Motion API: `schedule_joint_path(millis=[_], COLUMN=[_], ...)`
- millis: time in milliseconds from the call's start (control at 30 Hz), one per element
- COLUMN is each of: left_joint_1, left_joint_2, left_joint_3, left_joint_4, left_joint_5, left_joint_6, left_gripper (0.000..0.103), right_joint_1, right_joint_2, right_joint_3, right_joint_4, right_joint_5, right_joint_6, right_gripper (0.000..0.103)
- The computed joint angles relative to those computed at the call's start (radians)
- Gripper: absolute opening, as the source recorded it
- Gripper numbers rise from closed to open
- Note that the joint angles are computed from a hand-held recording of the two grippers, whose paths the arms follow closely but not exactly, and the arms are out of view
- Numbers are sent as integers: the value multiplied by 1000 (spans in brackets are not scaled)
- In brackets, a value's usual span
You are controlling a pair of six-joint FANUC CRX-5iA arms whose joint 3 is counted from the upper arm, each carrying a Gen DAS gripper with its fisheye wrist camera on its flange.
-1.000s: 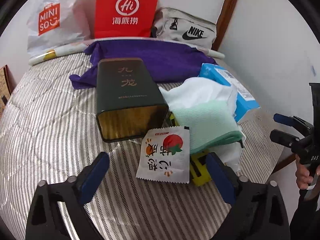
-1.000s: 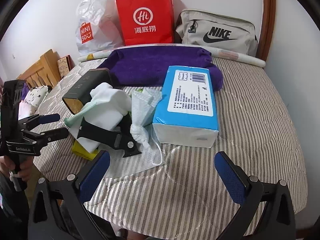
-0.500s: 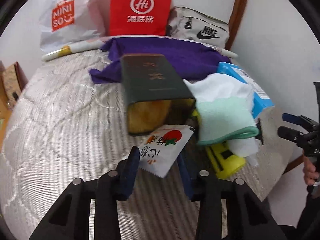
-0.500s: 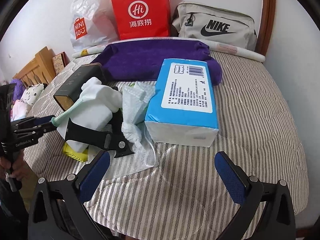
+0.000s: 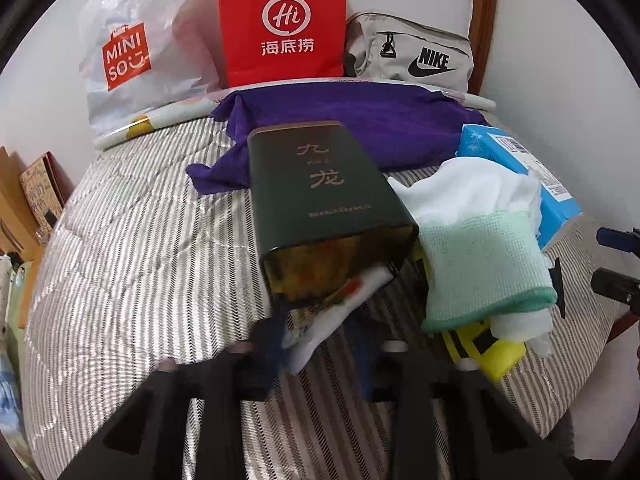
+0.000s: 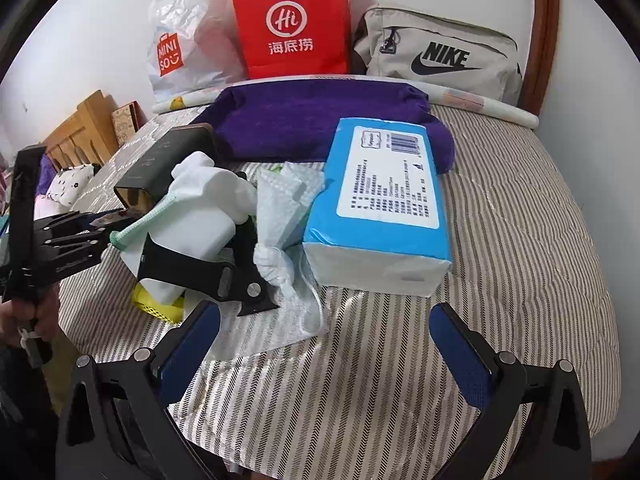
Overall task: Organize soft objects
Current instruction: 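Grasp the printed snack sachet with the left tool while the right tool approaches the black strap, then grasp the black watch strap with the right tool while the left tool holds the sachet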
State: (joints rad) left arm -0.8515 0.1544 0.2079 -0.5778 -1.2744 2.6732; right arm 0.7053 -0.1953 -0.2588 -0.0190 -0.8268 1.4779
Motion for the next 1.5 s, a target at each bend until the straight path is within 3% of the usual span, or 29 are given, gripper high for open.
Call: schedule_joint_path(millis=[100, 367, 500, 767, 900, 1033, 1233, 1333, 1500], left_joint_1=[16, 18, 28, 42, 44, 44, 44, 42, 40], left_joint_2=[-37, -95, -103, -105, -104, -106, -107, -108, -102], left_joint_3=[-52, -115, -137, -152, -152, -155, -157, -157, -149], left_joint_4=[35, 42, 53, 73, 78, 82, 90, 92, 97], left_joint_5=[83, 136, 167, 200, 205, 209, 210, 206, 190], left_joint_6=[12, 131, 151, 151, 146, 145, 145, 142, 142], left_gripper=[6, 5, 5, 5, 5, 5, 5, 5, 5], right_joint_1=[10, 30, 19, 38, -13, -24, -47, -59, -48], right_joint_2=[-4, -4, 2, 32, 72, 76, 60, 46, 44], right_joint_3=[-6, 15, 38, 48, 110, 126, 137, 135, 124], right_joint_4=[-3, -118, -220, -255, -392, -428, -466, -477, -422], right_joint_5=[13, 31, 31, 53, -11, -39, -66, -72, -50], right_joint_6=[16, 179, 291, 409, 529, 582, 600, 598, 546], right_gripper=[103, 99, 99, 94, 72, 48, 25, 20, 21])
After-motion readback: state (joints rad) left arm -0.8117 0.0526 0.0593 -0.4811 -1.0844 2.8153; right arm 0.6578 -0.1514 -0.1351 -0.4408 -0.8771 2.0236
